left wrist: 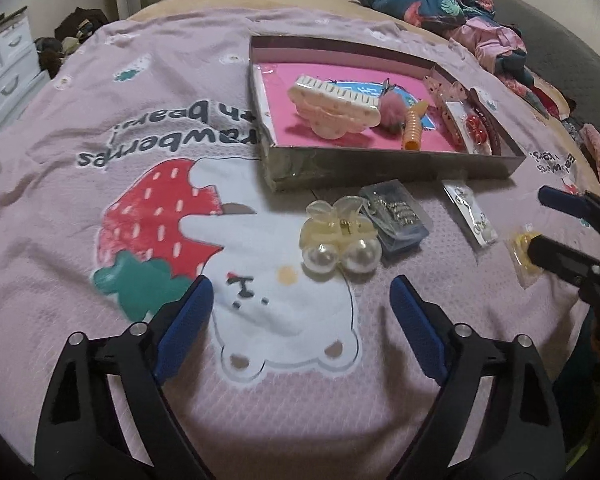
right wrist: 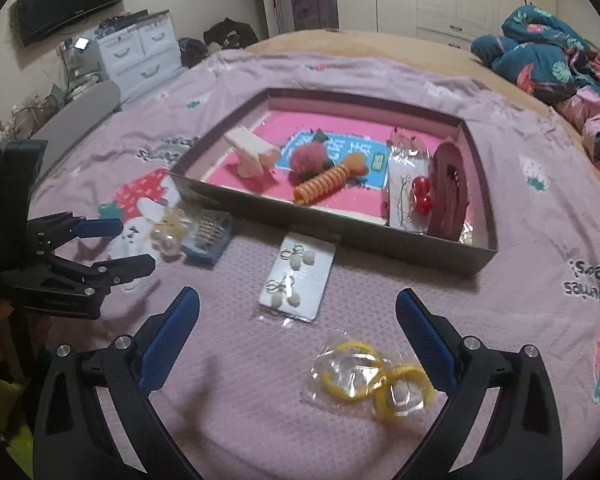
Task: Organize jewelry
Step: 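Withdraw both tools from the tray toward the pearl claw clip and earring card, then grasp the pearl claw clip with the left tool while the right tool grasps the gold earring card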
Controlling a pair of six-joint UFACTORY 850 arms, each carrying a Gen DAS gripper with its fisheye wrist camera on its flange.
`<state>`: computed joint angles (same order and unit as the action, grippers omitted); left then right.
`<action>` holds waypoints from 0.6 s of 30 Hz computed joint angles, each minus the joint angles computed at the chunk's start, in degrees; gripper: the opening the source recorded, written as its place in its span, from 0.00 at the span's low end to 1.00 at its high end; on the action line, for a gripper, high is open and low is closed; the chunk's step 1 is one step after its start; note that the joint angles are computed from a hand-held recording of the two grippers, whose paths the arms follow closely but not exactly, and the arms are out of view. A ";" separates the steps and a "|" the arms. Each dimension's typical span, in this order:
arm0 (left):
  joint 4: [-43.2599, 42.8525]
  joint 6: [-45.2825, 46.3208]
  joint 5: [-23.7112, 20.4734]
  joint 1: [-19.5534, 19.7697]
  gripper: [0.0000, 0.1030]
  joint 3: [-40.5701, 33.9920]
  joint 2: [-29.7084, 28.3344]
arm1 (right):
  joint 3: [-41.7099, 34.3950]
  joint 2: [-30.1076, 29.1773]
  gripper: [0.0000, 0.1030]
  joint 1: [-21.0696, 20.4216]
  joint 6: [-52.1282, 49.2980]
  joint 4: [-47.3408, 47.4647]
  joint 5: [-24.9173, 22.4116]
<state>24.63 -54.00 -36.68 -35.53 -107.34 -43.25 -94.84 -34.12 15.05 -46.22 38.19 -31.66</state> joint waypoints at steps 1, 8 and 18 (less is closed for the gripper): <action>-0.49 0.63 -0.09 0.14 0.80 -0.72 -0.48 | -1.33 -1.11 0.95 -0.02 0.82 -0.61 -0.98; -2.54 2.98 -0.58 0.89 0.75 -4.52 -2.99 | -9.94 -8.14 0.76 0.56 6.11 -4.91 -7.62; -4.52 4.42 -0.42 1.45 0.69 -8.02 -5.70 | -9.27 -8.08 0.42 -0.51 2.95 -1.23 -8.51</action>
